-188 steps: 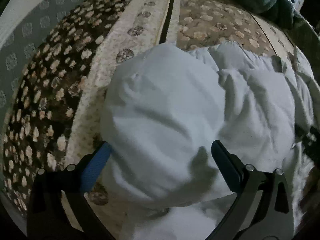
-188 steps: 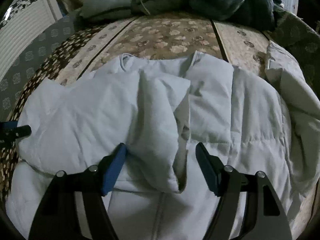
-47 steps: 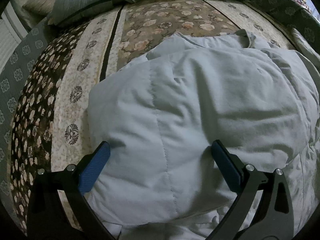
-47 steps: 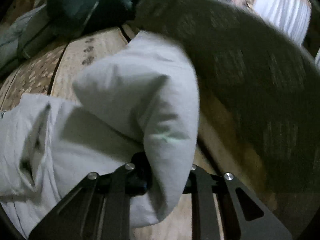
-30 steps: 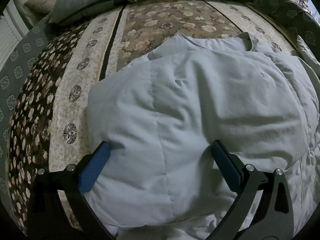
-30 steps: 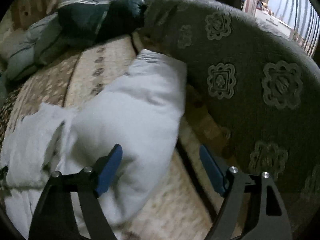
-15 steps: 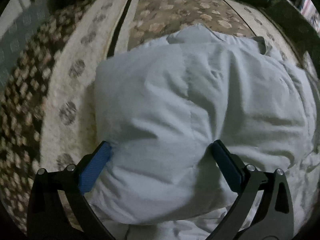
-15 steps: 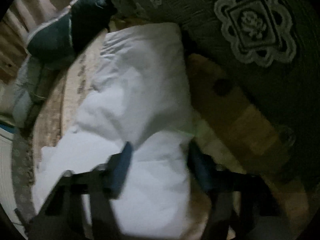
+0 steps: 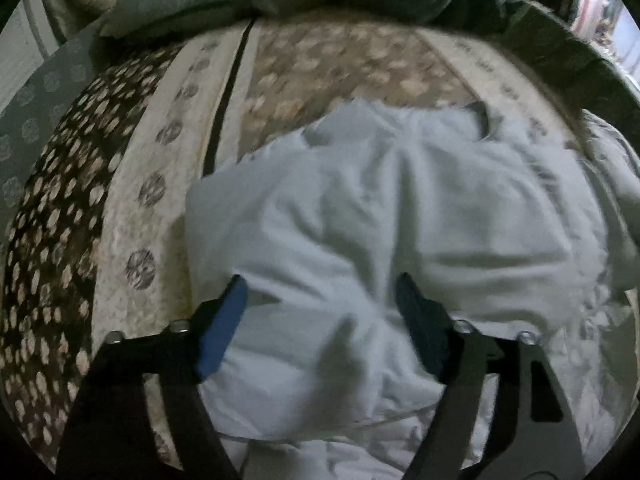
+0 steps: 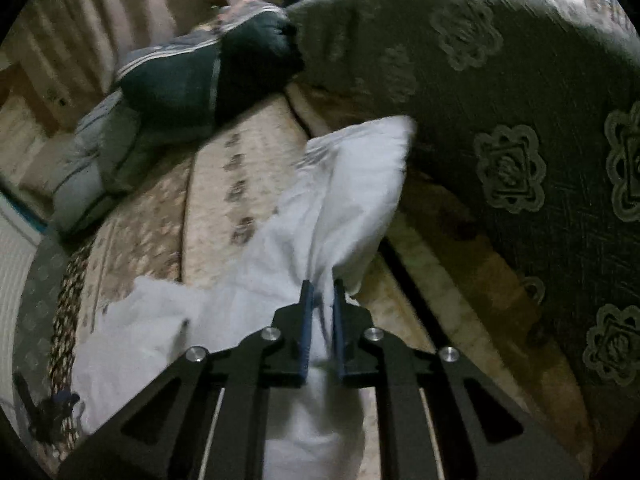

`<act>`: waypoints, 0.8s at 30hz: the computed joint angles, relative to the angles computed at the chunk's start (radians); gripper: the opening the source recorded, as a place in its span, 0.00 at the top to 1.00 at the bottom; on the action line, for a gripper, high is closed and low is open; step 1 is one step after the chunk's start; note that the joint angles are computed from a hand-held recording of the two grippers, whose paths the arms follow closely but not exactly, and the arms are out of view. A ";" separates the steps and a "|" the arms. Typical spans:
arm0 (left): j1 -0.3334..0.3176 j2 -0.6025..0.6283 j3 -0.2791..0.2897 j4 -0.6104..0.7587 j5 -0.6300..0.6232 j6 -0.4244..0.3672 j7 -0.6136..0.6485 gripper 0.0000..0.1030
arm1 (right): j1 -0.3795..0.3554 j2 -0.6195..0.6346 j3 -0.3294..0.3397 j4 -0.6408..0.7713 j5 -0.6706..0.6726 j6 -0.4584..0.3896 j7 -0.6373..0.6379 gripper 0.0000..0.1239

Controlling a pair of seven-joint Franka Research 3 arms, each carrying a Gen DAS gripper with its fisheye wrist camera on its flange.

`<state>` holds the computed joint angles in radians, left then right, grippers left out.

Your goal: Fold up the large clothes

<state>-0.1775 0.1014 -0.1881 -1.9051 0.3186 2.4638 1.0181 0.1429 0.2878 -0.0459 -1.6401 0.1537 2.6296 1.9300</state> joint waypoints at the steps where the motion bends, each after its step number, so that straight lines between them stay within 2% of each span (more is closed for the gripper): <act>1: -0.004 0.002 -0.001 0.002 0.015 -0.002 -0.003 0.19 | 0.005 -0.006 0.004 -0.001 -0.002 -0.006 0.000 0.92; 6: -0.026 0.064 -0.007 0.070 0.047 -0.099 0.020 0.19 | 0.061 -0.023 0.006 0.021 -0.084 -0.020 0.035 0.94; 10: -0.029 0.056 -0.003 0.058 0.065 -0.101 0.025 0.18 | 0.109 -0.021 0.000 0.059 -0.191 -0.059 0.069 0.94; 17: -0.015 0.022 0.000 0.020 0.028 -0.092 0.030 0.18 | 0.127 0.002 0.041 0.107 -0.160 -0.085 0.006 0.94; 21: -0.008 0.019 0.002 0.016 0.019 -0.114 0.032 0.18 | 0.142 0.041 0.051 0.139 -0.129 -0.095 -0.007 0.94; 24: -0.006 0.018 0.002 0.014 0.023 -0.120 0.032 0.18 | 0.160 0.089 0.061 0.193 -0.123 -0.140 -0.043 0.94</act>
<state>-0.1838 0.1197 -0.1859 -1.8911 0.3411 2.3435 1.0506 0.3029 0.3764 0.0150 -1.4474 0.0306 2.4898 1.8872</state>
